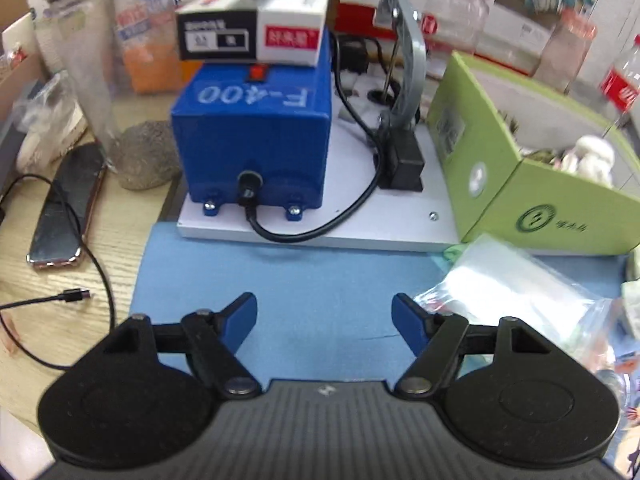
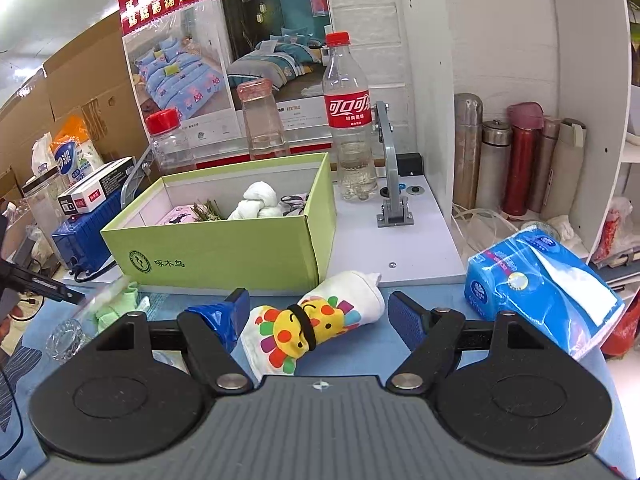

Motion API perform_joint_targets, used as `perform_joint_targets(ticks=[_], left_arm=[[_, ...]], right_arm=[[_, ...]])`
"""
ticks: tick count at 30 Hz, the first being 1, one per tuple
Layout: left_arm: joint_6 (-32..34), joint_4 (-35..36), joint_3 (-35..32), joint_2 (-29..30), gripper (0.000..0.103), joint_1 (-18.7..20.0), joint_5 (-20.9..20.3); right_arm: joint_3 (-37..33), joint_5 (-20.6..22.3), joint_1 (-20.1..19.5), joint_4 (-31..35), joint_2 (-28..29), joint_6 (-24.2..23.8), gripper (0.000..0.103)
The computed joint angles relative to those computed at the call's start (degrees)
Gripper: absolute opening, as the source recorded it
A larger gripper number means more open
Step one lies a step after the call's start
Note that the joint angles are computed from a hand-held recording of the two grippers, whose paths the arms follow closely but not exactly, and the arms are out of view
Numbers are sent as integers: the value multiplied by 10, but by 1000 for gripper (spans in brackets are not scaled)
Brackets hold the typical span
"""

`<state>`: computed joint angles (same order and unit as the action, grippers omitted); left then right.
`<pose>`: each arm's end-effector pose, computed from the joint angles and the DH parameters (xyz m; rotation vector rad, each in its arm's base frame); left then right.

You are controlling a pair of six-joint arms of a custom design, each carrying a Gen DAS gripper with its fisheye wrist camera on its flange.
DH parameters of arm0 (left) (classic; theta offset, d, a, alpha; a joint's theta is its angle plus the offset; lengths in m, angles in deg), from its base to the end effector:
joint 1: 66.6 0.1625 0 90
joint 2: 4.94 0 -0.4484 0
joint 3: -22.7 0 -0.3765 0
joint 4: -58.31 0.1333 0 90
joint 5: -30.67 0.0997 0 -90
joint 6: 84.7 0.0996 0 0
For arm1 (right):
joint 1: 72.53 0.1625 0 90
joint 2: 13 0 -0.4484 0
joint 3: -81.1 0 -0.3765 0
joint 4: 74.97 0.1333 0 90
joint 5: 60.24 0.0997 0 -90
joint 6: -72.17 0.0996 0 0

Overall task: Organize soft objects
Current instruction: 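Move the left tool to the clear zip bag while the right moves to the giraffe sock, then close the left tool on the clear zip bag while the right grasps the giraffe sock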

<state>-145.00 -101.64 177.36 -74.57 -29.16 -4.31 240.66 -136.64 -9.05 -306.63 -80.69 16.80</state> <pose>-0.0838 -0.3348 0.1267 0.0029 2.2828 -0.8215 0.0080 -0.3350 0.2147 0.7651 -2.4130 1.0835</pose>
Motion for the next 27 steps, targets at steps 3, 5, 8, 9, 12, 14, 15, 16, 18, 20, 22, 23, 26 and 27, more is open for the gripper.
perform_joint_targets(ticks=[3, 5, 8, 9, 12, 14, 15, 16, 18, 20, 22, 23, 26, 27], left_arm=[[0, -13, 10, -11, 74, -35, 5], [57, -109, 7, 30, 74, -46, -9], [116, -180, -24, 81, 75, -36, -32], [134, -191, -39, 98, 75, -29, -36], [157, -193, -84, 150, 75, -5, -47], [162, -197, -94, 164, 75, 9, -57], [153, -188, -92, 163, 75, 10, -59], [147, -182, -87, 160, 75, 11, -60], [124, -176, -62, 144, 75, 4, -55], [80, -140, -36, 114, 75, -8, -43], [39, -80, -14, 77, 75, -18, -40], [13, -42, -4, 59, 75, -23, -38], [-59, 29, 25, 13, 75, -39, -35], [-73, 24, 38, 0, 75, -46, -35]], right_arm=[[4, 2, -5, -1, 1, 5, 62], [7, 2, -5, -3, 4, 6, 62], [10, -1, -3, -15, 14, 7, 62], [11, 1, -4, -15, 15, 6, 62], [15, 5, -7, -17, 17, 2, 62], [15, 4, -8, -15, 15, 3, 62], [15, 4, -10, -14, 14, 3, 62], [16, 4, -12, -15, 13, 3, 62], [18, 9, -19, -14, 10, 0, 62], [20, 17, -27, -13, 6, -2, 62], [19, 22, -32, -10, 6, 0, 62], [19, 23, -33, -12, 8, 2, 62], [17, 24, -31, -12, 17, 6, 62], [16, 23, -30, -13, 22, 6, 62]])
